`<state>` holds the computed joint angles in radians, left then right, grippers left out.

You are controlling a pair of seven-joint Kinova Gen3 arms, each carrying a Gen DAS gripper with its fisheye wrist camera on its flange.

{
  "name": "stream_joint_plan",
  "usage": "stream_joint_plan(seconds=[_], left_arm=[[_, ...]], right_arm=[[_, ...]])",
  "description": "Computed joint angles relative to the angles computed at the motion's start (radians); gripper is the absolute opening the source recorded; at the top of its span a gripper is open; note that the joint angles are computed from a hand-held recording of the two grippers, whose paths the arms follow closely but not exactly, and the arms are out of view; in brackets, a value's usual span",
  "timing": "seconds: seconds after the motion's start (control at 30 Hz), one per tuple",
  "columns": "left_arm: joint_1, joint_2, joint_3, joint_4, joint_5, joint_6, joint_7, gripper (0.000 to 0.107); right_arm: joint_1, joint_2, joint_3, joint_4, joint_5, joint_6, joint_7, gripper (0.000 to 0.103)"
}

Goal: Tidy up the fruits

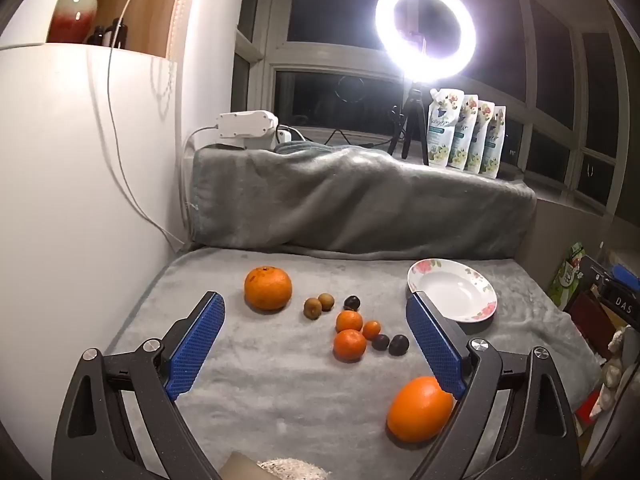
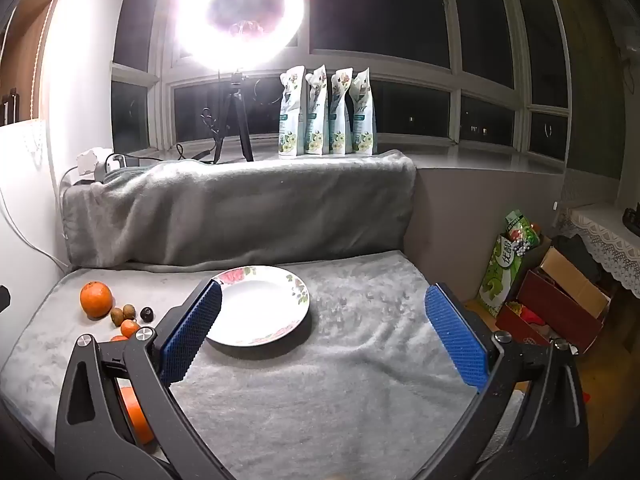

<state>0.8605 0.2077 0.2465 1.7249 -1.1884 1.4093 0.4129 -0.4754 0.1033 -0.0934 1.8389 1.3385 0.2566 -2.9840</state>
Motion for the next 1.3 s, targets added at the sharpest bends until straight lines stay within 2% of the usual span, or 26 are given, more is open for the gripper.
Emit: stream_joint_plan(seconds=[0.33,0.5,1.3], left_arm=[[0.012,0.008,-0.001,0.012,-0.029,0.021,0.028,0.092],[0.007,0.005,-0.001,0.018,-0.028,0.018,0.028,0.092],[0.023,0.013,0.001,-0.014,-0.024,0.039,0.005,0.092]], right_arm=[[0.005,-0.002,-0.011,0.012,0.068,0.004,-0.058,0.103],[0.008,-0.001,-0.018,0.003,0.04,0.01,-0.03,0.103],[0.008,-0.001,-0.013,0.007,0.036,0.0,-0.029,0.103]])
